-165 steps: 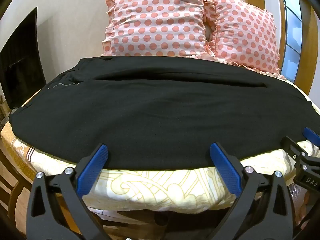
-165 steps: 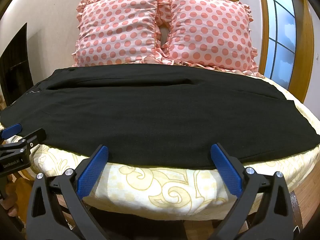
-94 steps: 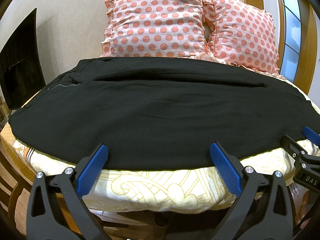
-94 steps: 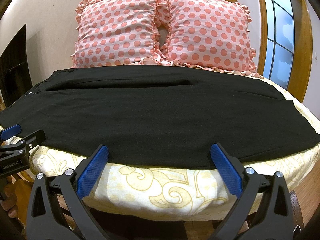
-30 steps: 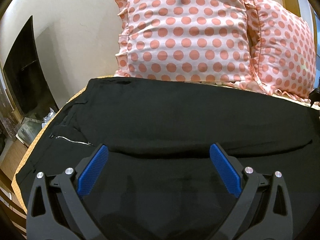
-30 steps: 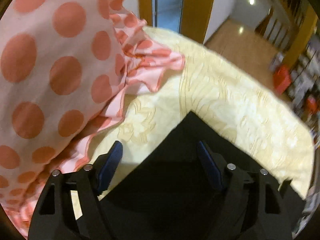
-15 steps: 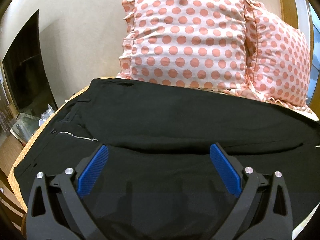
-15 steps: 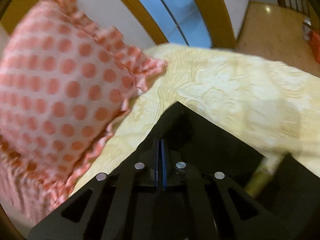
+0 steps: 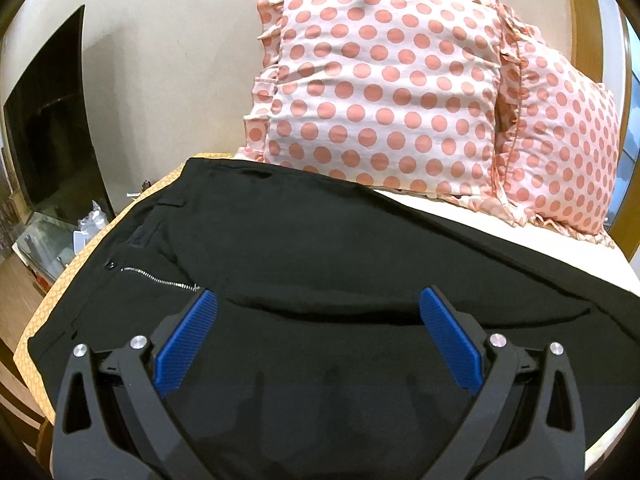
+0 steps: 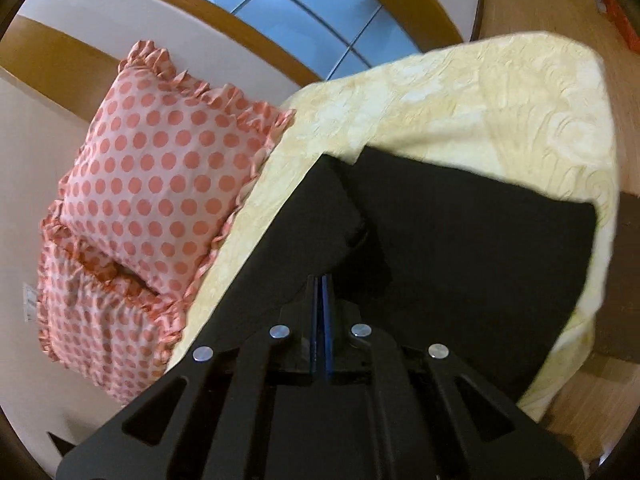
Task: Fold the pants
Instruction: 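Grasp the trouser leg hem with the right gripper and lift it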
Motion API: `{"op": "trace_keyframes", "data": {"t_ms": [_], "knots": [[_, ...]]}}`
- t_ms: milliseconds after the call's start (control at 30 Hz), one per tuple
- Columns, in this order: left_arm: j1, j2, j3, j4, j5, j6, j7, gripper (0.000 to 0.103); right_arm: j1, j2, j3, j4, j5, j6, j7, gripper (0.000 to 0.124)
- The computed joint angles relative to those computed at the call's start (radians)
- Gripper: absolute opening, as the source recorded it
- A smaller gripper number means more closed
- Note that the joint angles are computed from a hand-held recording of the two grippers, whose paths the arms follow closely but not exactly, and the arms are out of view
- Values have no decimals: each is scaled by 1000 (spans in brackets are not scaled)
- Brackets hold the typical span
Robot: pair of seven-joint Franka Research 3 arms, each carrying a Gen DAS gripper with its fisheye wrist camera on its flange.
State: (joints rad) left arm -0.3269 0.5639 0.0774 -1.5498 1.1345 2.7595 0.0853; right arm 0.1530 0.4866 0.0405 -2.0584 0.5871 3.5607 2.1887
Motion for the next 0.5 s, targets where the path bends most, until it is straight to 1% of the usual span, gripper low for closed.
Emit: {"op": "trace_keyframes", "data": {"t_ms": [33,100,133,167,200,233,267,300,367,400,433,467,500], "knots": [[18,6,-14,11,-35,-5,34,101,-25,-2,23,-12,-26,17,28,5],[50,23,-36,39,-110,-14,105,101,-147,3,122,-24,-141,10,127,25],[62,31,-44,52,-148,-21,140,101,-191,11,157,-23,-190,5,170,51],[88,45,-67,74,-213,-36,202,101,-220,17,181,-31,-226,17,207,55],[96,50,-70,82,-248,-37,233,101,-216,18,177,-39,-236,36,226,55],[104,58,-72,94,-283,-44,263,101,-177,9,141,-45,-212,31,222,55],[108,65,-71,108,-315,-56,286,101,-156,-2,125,-59,-189,39,225,55],[105,72,-63,121,-334,-68,300,101,-171,-11,142,-75,-189,47,244,55],[86,85,-38,148,-341,-93,311,101,-272,-13,223,-105,-335,61,378,55],[76,95,-29,167,-340,-111,319,101,-308,-8,249,-100,-398,39,418,54],[72,105,-25,184,-342,-119,330,101,-328,-4,265,-85,-445,-1,441,53],[70,113,-24,197,-345,-120,341,101,-337,2,273,-69,-467,-19,456,53],[67,123,-24,213,-349,-127,357,101,-381,24,312,-49,-514,-27,486,53]]}}
